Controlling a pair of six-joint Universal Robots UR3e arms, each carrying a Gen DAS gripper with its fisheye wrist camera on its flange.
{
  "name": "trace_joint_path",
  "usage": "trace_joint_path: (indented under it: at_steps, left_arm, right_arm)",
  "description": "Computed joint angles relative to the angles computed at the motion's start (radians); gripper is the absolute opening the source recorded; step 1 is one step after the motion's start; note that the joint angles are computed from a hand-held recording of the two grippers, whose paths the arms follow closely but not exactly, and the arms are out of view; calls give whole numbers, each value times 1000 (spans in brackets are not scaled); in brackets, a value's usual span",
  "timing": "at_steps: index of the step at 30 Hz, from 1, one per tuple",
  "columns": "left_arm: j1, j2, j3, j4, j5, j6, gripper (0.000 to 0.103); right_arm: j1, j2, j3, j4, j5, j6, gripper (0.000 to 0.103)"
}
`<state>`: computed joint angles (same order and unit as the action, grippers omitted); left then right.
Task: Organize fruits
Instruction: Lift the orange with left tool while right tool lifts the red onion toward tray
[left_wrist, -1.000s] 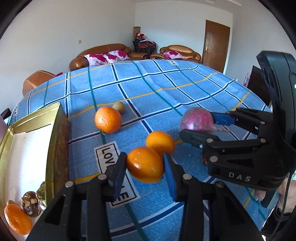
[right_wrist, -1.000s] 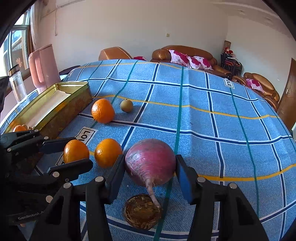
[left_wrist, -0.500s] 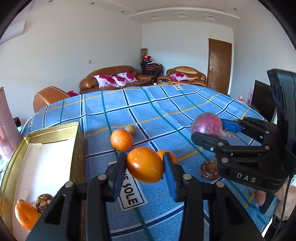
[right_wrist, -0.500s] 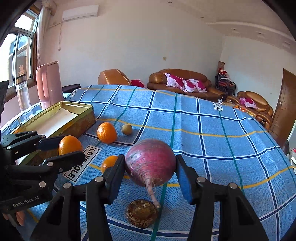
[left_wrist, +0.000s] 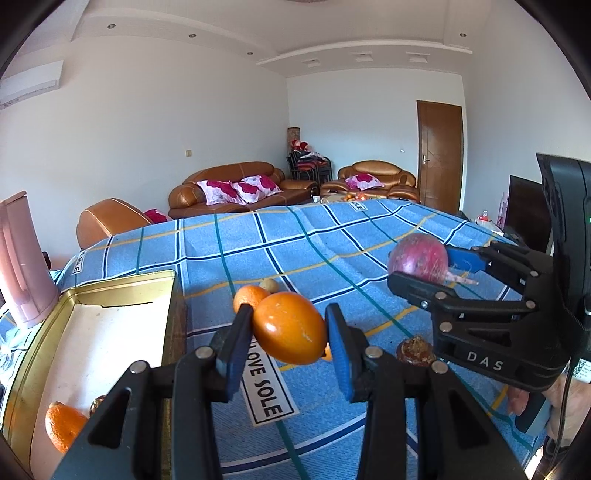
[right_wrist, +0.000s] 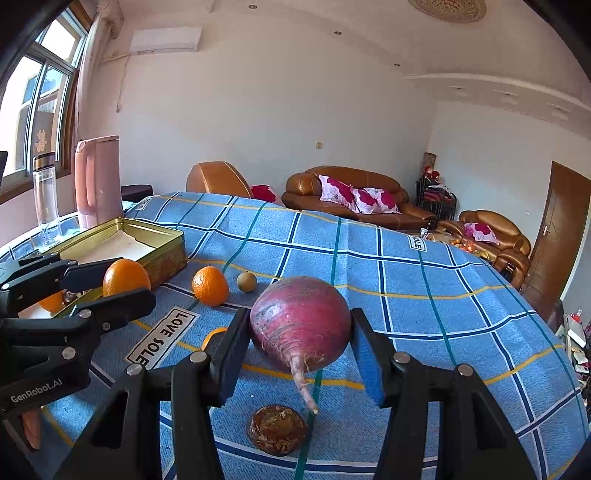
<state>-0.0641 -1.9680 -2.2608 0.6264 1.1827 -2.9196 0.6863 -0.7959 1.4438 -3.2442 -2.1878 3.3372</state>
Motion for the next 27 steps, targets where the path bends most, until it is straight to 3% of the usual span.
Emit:
trace_joint_path:
  at_steps: [27]
  left_arm:
    - [23,-28,-94,250,-4,-35,42]
  right_arm:
    - [50,32,15,-163,-93,-58,55]
